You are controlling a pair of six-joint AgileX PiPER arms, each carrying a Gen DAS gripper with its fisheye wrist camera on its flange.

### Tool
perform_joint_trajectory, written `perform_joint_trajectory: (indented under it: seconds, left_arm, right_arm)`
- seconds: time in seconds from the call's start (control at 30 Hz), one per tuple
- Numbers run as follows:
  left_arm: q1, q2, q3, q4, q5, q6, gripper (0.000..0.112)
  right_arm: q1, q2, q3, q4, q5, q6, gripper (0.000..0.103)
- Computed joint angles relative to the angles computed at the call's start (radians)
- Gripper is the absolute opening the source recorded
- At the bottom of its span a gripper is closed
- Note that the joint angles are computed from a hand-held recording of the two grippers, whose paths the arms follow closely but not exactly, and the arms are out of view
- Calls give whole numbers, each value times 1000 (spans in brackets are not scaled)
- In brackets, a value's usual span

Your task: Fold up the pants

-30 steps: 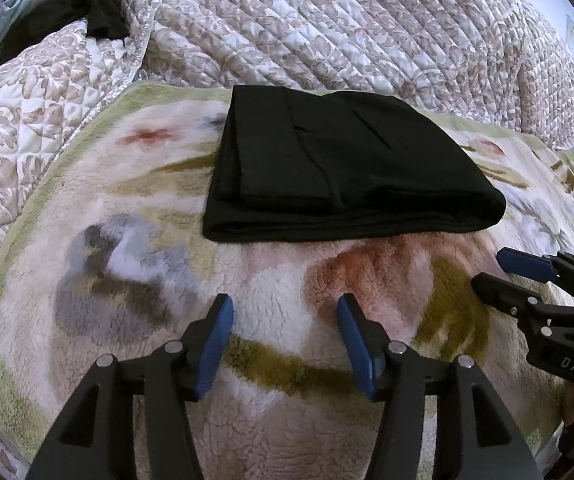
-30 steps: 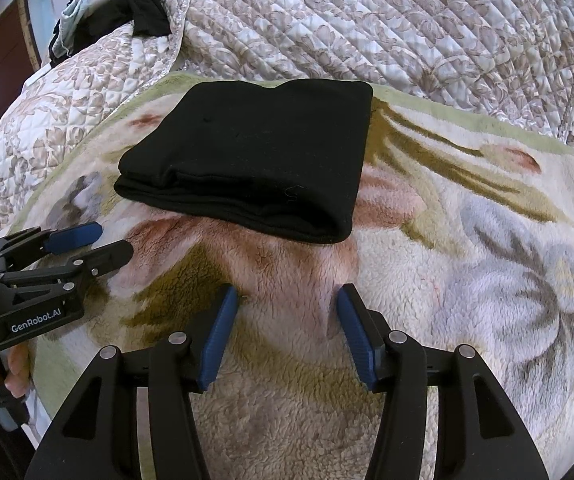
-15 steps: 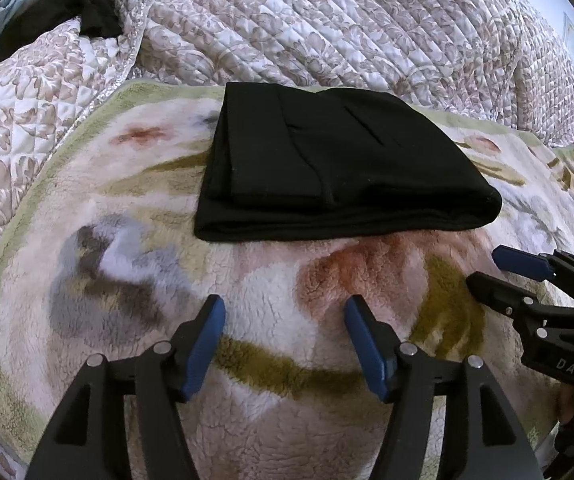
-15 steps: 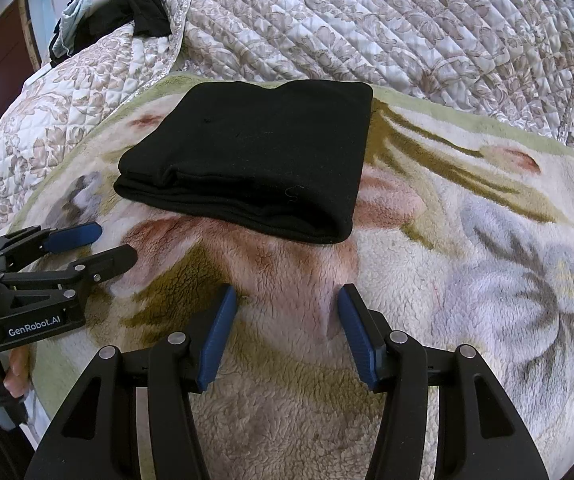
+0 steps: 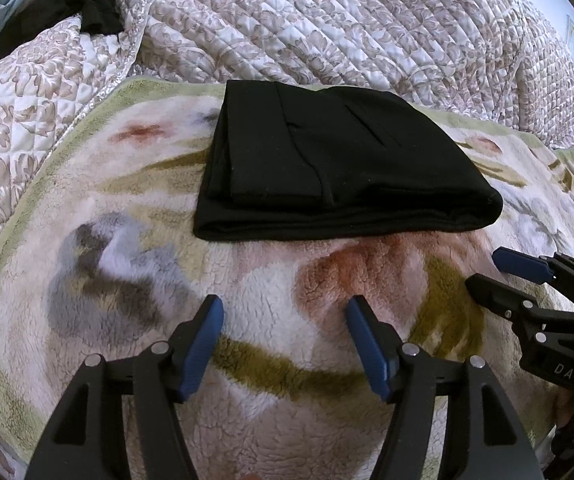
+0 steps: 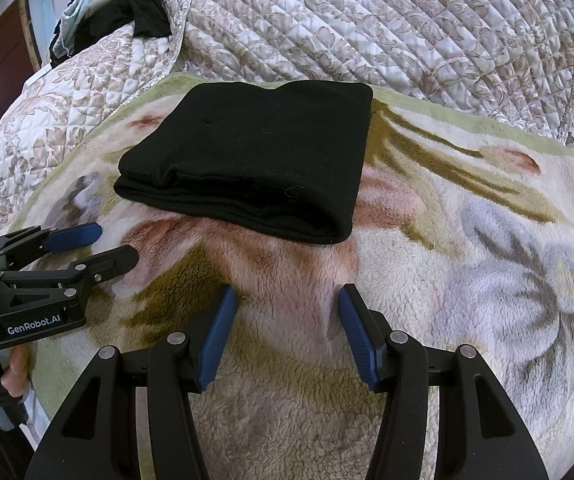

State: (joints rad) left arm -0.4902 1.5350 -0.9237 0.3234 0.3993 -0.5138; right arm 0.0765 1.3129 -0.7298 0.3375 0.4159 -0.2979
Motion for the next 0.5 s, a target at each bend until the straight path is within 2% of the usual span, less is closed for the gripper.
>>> perform_joint_trajectory:
  seconds: [0.5]
  left_arm:
    - [-2,4,-5,6,5,-6,68]
  right_arm:
    - [0,0,0,-2,-2,2,54]
